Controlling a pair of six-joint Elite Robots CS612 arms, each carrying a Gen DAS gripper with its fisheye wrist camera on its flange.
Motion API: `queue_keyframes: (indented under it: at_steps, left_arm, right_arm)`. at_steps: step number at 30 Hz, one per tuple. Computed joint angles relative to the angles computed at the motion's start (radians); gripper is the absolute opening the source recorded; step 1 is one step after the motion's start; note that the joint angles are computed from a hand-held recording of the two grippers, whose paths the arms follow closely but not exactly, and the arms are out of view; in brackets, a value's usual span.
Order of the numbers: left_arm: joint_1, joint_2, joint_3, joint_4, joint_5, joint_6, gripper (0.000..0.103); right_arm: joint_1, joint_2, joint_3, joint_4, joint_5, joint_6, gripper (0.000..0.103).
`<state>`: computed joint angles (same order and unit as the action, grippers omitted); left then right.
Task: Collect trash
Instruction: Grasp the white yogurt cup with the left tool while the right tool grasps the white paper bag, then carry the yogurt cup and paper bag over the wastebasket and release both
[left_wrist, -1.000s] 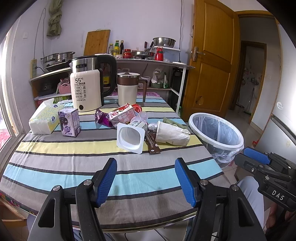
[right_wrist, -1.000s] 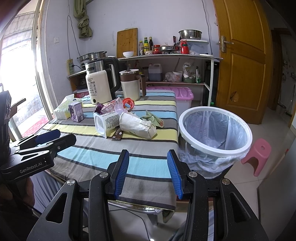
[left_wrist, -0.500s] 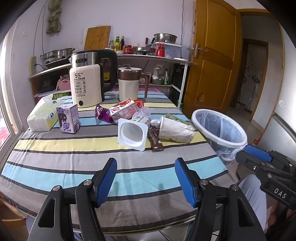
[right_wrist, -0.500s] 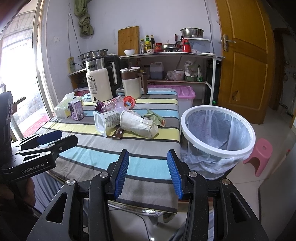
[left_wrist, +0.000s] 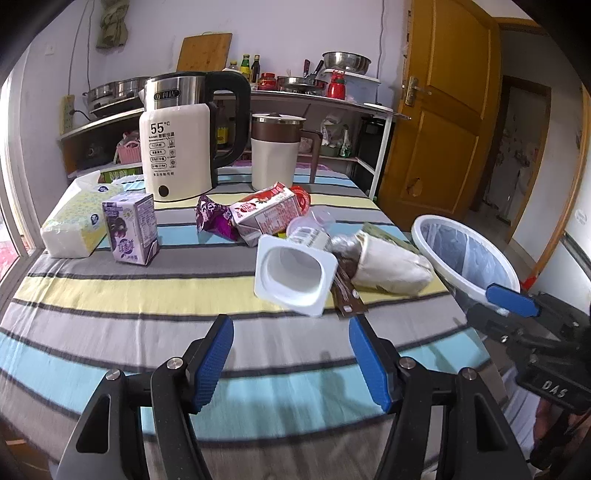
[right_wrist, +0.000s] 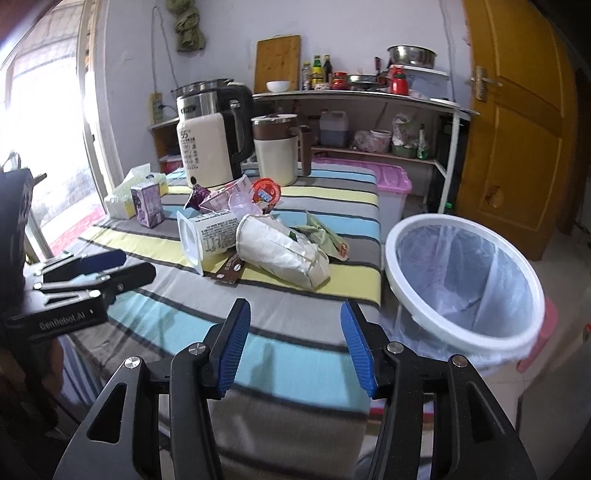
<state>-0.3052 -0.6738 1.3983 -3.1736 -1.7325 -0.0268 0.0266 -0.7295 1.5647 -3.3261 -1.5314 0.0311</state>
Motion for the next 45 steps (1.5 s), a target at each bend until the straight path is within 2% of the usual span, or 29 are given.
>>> queue_keyframes:
  at_steps: [5, 8, 20, 23, 28, 31, 33, 34, 37, 45]
  left_arm:
    - [0.009, 0.031, -0.064, 0.040, -0.042, 0.002, 0.065]
    - [0.011, 0.049, -0.099, 0.059, -0.056, 0.008, 0.075]
    - [0.016, 0.096, -0.195, 0.150, -0.091, 0.018, 0.075]
    - [0.018, 0.105, -0.215, 0.176, -0.102, 0.014, 0.075]
    - [0.021, 0.116, -0.236, 0.198, -0.115, 0.006, 0.075]
    - [0.022, 0.121, -0.247, 0.212, -0.130, 0.013, 0.075]
    - [0.023, 0.124, -0.252, 0.219, -0.145, 0.019, 0.068]
    - [0.023, 0.125, -0.253, 0.221, -0.147, 0.020, 0.068]
    - [0.025, 0.124, -0.248, 0.202, -0.156, 0.012, 0.067]
    - [0.022, 0.103, -0.201, 0.130, -0.126, 0.006, 0.063]
  right_arm:
    - [-0.011, 0.033, -0.071, 0.071, 0.028, -0.041, 0.052]
    - [-0.015, 0.048, -0.104, 0.090, 0.040, -0.071, 0.052]
    - [-0.016, 0.088, -0.206, 0.202, 0.096, -0.268, 0.052]
    - [-0.011, 0.097, -0.228, 0.235, 0.087, -0.313, 0.052]
    - [-0.012, 0.103, -0.242, 0.264, 0.092, -0.308, 0.052]
    - [-0.016, 0.098, -0.235, 0.264, 0.110, -0.283, 0.047]
    - [-0.019, 0.095, -0.229, 0.264, 0.125, -0.266, 0.045]
    - [-0.019, 0.094, -0.229, 0.264, 0.129, -0.259, 0.044]
    - [-0.019, 0.091, -0.223, 0.264, 0.136, -0.242, 0.036]
    - [-0.019, 0.079, -0.195, 0.243, 0.157, -0.193, 0.032]
